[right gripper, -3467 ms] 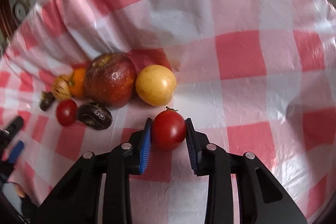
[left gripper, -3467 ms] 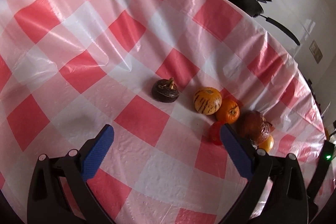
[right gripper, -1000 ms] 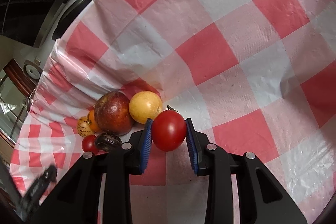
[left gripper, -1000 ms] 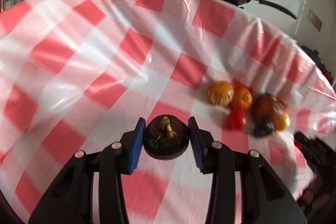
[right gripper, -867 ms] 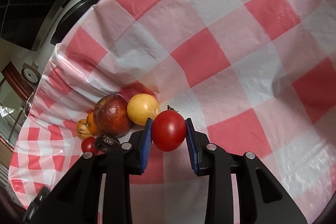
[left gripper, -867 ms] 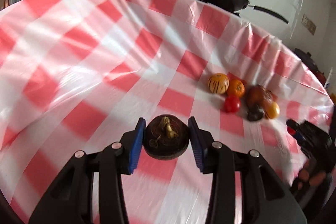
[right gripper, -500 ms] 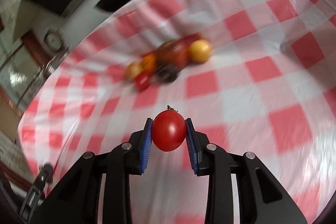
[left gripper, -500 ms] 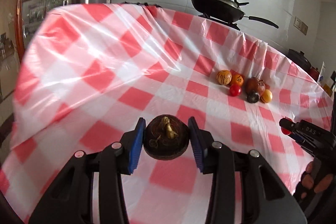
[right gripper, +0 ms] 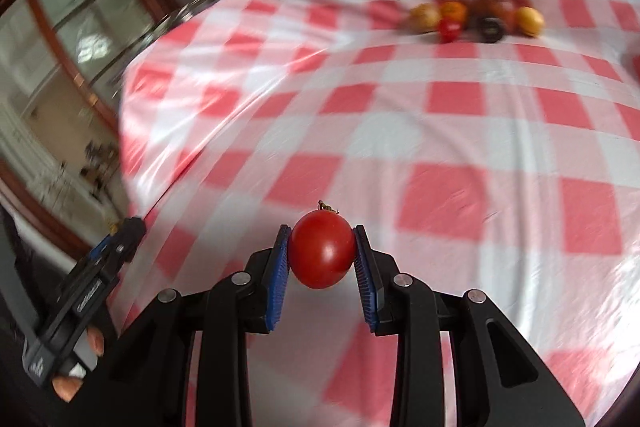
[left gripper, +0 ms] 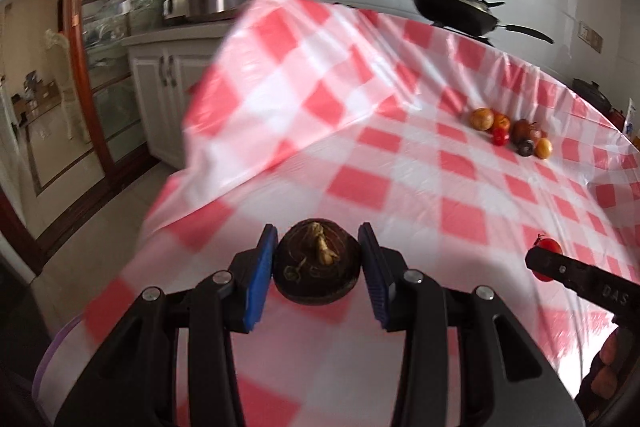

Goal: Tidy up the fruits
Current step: 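Carry the tomato and dark fruit into the white box and release both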

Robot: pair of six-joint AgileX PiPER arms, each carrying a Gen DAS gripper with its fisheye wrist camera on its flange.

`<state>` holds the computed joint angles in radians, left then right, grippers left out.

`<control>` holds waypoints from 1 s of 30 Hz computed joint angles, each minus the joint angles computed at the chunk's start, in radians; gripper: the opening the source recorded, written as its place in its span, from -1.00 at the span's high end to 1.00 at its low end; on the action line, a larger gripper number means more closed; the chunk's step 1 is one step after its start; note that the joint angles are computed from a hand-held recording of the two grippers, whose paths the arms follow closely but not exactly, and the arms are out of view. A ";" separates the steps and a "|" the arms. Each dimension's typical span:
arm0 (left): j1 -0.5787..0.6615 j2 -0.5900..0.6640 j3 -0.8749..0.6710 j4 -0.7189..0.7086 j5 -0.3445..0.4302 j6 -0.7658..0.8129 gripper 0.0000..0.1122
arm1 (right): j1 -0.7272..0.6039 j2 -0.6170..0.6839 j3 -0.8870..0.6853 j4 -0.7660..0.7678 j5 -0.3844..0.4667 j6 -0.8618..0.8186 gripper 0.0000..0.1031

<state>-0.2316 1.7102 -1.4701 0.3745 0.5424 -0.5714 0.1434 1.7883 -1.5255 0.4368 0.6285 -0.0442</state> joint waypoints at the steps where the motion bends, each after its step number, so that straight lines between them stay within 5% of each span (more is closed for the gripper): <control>1: 0.012 -0.019 0.029 0.003 -0.007 -0.001 0.25 | 0.028 -0.012 0.014 -0.005 -0.003 -0.011 0.39; 14: 0.169 -0.287 0.362 0.035 -0.074 0.026 0.25 | 0.338 -0.072 0.073 -0.137 -0.025 -0.061 0.39; 22: 0.391 -0.453 0.548 -0.129 -0.121 0.199 0.25 | 0.496 -0.042 0.069 -0.054 -0.008 -0.291 0.39; 25: 0.503 -0.458 0.595 -0.283 -0.119 0.347 0.25 | 0.554 -0.018 0.057 -0.029 0.020 -0.379 0.39; 30: 0.558 -0.378 0.643 -0.224 -0.124 0.286 0.25 | 0.638 0.077 -0.005 -0.072 0.101 -0.410 0.39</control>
<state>0.3266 1.3318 -0.8272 0.1507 0.4182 -0.2857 0.7812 1.8654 -1.5310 0.3652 0.7294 -0.4545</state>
